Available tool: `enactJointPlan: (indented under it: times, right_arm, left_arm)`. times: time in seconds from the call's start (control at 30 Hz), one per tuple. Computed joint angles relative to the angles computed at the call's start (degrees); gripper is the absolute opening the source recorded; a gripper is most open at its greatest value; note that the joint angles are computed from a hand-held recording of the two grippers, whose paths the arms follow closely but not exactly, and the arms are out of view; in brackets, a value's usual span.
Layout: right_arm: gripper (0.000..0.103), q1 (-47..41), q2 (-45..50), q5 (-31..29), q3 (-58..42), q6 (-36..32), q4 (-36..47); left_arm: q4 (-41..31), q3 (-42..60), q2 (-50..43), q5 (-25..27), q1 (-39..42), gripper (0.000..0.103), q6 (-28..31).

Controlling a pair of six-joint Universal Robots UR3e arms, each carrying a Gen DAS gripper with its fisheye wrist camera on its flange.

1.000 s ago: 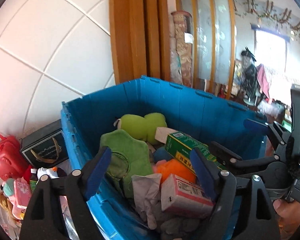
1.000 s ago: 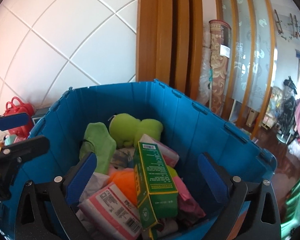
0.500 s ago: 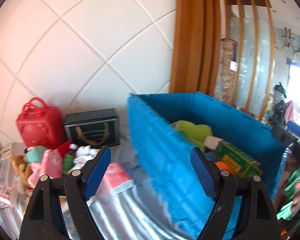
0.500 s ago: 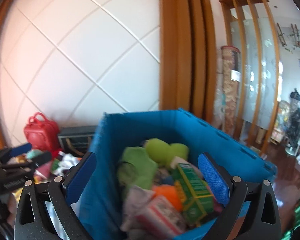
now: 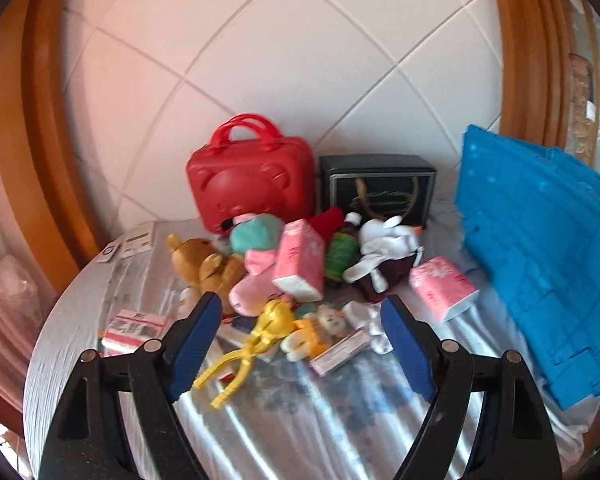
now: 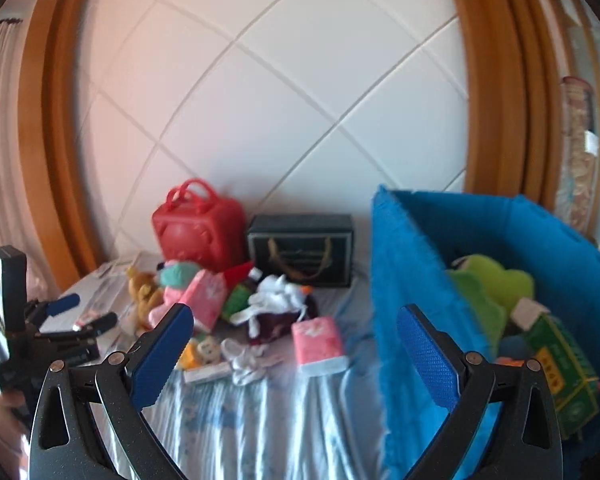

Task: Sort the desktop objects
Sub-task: 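Move both empty tools back to the pile on the bed, then grasp the yellow toy tongs with left tool while right grasps pink tissue pack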

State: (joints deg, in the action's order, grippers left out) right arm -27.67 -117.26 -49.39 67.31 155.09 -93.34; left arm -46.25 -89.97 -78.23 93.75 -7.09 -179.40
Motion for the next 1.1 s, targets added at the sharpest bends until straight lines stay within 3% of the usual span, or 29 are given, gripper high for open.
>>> enactJointPlan:
  times: [0.1, 0.3, 0.43, 0.7, 0.93, 1.03, 1.1]
  right_arm:
    - [0.103, 14.2, 5.6, -13.1, 5.0, 6.0, -12.4]
    - [0.103, 25.5, 16.9, -26.6, 9.9, 9.4, -25.2]
    - [0.103, 28.5, 24.2, -30.9, 10.5, 11.0, -28.6]
    - [0.103, 30.7, 38.7, -38.7, 6.2, 11.6, -30.4]
    - [0.103, 30.0, 49.1, -37.7, -2.1, 11.6, -27.4]
    - [0.103, 30.0, 54.3, -37.6, -6.8, 11.6, -26.7]
    - [0.103, 30.1, 58.3, -38.0, -10.9, 11.5, -25.6]
  left_arm:
    - [2.3, -6.3, 2.2, -3.9, 8.8, 0.082, 2.7]
    - [4.8, -10.2, -3.3, -7.5, 16.1, 0.082, 2.1]
    - [6.9, -8.9, -11.9, -7.1, 14.5, 0.082, 1.7]
    - [6.9, 2.2, -29.1, -5.8, 10.1, 0.082, 7.8]
    - [4.0, 10.1, -37.6, -7.3, 9.6, 0.081, 8.3]
    - [0.6, 11.7, -38.4, -14.4, 11.7, 0.056, 7.9]
    - [1.4, 11.6, -38.6, -14.5, 11.1, 0.044, 7.5]
